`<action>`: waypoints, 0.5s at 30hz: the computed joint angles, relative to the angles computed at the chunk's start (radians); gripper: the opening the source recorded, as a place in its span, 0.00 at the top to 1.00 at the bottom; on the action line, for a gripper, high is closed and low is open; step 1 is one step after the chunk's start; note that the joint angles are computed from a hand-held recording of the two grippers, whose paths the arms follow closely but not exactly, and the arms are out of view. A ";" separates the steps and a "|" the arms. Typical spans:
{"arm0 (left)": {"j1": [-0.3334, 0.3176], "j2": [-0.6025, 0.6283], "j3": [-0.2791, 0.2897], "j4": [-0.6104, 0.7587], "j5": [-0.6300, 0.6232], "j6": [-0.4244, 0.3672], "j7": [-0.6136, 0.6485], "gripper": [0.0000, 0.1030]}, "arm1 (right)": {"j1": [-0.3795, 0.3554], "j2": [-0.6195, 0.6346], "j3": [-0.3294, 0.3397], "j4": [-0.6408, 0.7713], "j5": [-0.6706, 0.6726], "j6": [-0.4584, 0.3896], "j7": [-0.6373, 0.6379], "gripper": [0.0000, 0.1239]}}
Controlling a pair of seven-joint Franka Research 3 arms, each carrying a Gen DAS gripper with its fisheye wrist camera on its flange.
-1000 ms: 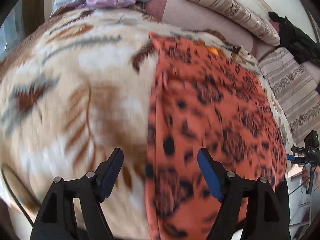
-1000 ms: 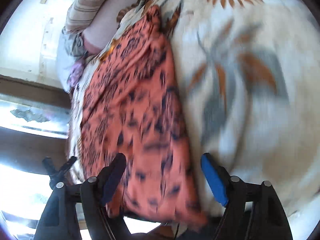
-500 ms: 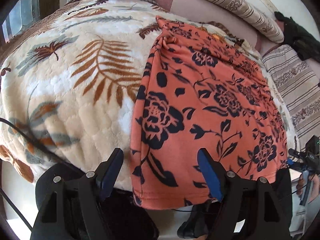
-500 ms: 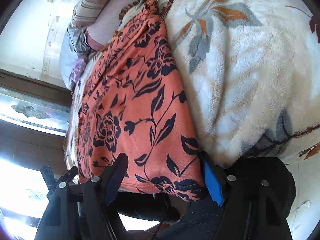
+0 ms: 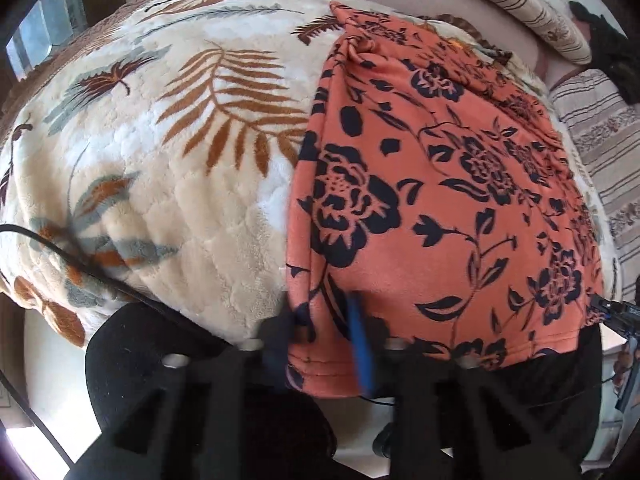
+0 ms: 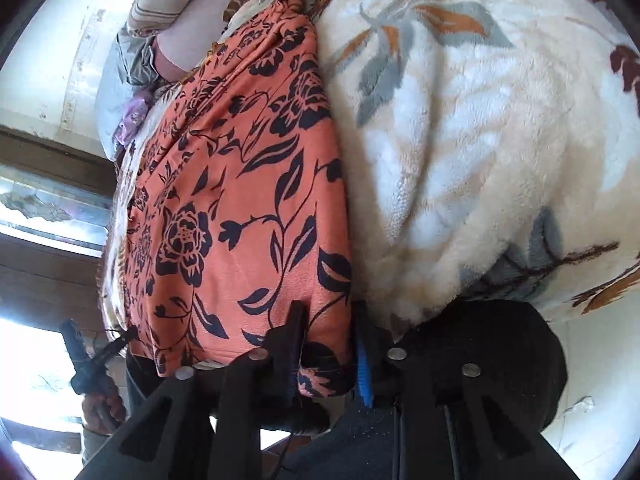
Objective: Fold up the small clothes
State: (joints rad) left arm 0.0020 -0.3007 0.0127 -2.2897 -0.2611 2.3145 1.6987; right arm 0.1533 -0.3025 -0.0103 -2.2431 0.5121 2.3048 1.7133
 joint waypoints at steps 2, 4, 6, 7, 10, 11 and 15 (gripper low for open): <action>-0.009 -0.019 0.022 0.015 -0.060 -0.020 0.024 0.94 | -0.002 -0.018 0.006 0.008 -0.014 -0.005 0.013 0.94; -0.013 -0.052 0.025 0.022 -0.077 -0.012 0.042 0.94 | 0.003 -0.044 0.001 0.008 0.005 0.015 0.008 0.94; -0.019 -0.065 0.029 0.026 -0.085 -0.001 0.056 0.94 | 0.011 -0.056 -0.007 0.008 0.037 0.040 -0.005 0.94; -0.022 -0.060 0.031 0.026 -0.089 -0.001 0.060 0.94 | 0.015 -0.054 -0.012 0.009 0.050 0.042 -0.015 0.94; -0.010 0.017 0.012 0.070 -0.048 -0.058 0.018 0.94 | 0.014 -0.005 -0.031 0.013 0.080 0.005 -0.022 0.94; -0.008 0.015 0.007 0.072 -0.047 -0.064 0.013 0.95 | 0.015 0.004 -0.034 0.014 0.106 0.001 -0.021 0.94; -0.036 -0.052 0.033 0.096 -0.144 -0.033 0.094 0.94 | 0.034 -0.044 -0.053 0.018 0.245 0.075 -0.120 0.94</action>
State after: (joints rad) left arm -0.0342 -0.3530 0.0453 -2.1932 -0.4054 2.2811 1.7925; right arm 0.1874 -0.3464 -0.0637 -2.2256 0.7571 2.3794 1.5937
